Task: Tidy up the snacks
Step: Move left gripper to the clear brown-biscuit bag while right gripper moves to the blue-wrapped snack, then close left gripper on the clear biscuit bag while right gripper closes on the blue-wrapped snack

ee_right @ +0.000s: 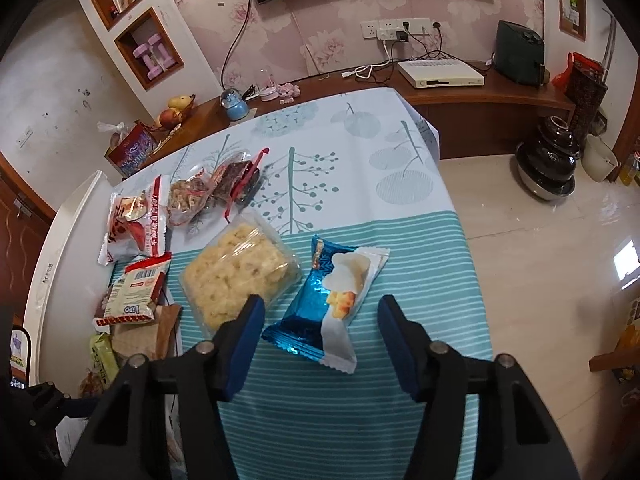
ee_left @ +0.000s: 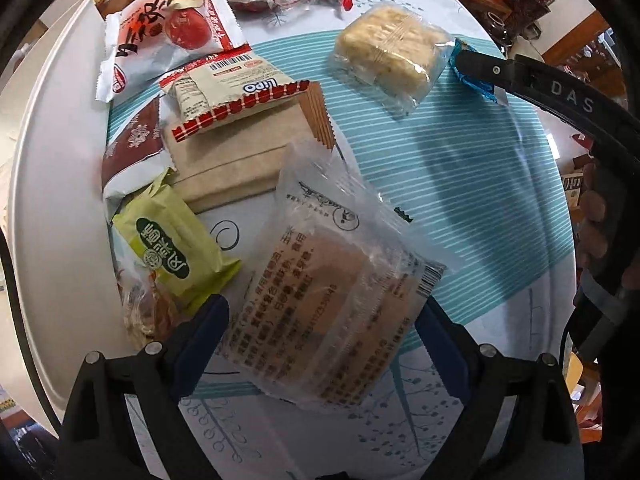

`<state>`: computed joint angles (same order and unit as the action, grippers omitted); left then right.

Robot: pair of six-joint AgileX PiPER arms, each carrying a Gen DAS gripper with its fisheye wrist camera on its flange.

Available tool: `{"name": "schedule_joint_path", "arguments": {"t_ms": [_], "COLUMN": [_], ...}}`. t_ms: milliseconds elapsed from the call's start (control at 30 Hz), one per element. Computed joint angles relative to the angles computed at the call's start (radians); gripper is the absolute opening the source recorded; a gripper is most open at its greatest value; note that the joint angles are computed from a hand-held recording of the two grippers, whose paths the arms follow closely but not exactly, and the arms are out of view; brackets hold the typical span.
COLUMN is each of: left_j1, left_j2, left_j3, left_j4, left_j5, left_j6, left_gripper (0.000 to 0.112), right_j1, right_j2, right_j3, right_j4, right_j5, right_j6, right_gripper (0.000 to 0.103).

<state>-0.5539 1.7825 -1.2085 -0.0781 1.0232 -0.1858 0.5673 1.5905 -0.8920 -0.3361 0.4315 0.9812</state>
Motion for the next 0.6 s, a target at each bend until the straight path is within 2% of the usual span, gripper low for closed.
{"name": "schedule_joint_path", "arguments": {"t_ms": [200,367,433,467,600], "left_j1": [-0.004,0.007,0.008,0.005,0.007], "left_j2": [0.058,0.121,0.126,0.129,0.131], "left_j3": [-0.05,-0.106,-0.11,-0.112,-0.101], "left_j4": [-0.004,0.002,0.001,0.003,0.002], "left_j5": [0.006,0.011,0.009,0.008,-0.008], "left_j6": [-0.008,0.007,0.006,0.004,0.011], "left_gripper": [0.093,0.094,0.094,0.093,0.089], "right_j1": [-0.004,-0.003,-0.005,-0.005,-0.007], "right_j2": [0.023,0.024,0.024,0.025,0.019], "right_j3": [-0.006,-0.005,-0.005,-0.007,-0.005], "right_j4": [0.009,-0.002,0.005,0.008,0.019], "right_j5": [-0.011,-0.022,-0.028,-0.026,-0.027], "right_j6": [-0.001,0.012,0.005,0.002,-0.004], "right_gripper": [0.043,0.041,0.037,0.032,0.029]}}
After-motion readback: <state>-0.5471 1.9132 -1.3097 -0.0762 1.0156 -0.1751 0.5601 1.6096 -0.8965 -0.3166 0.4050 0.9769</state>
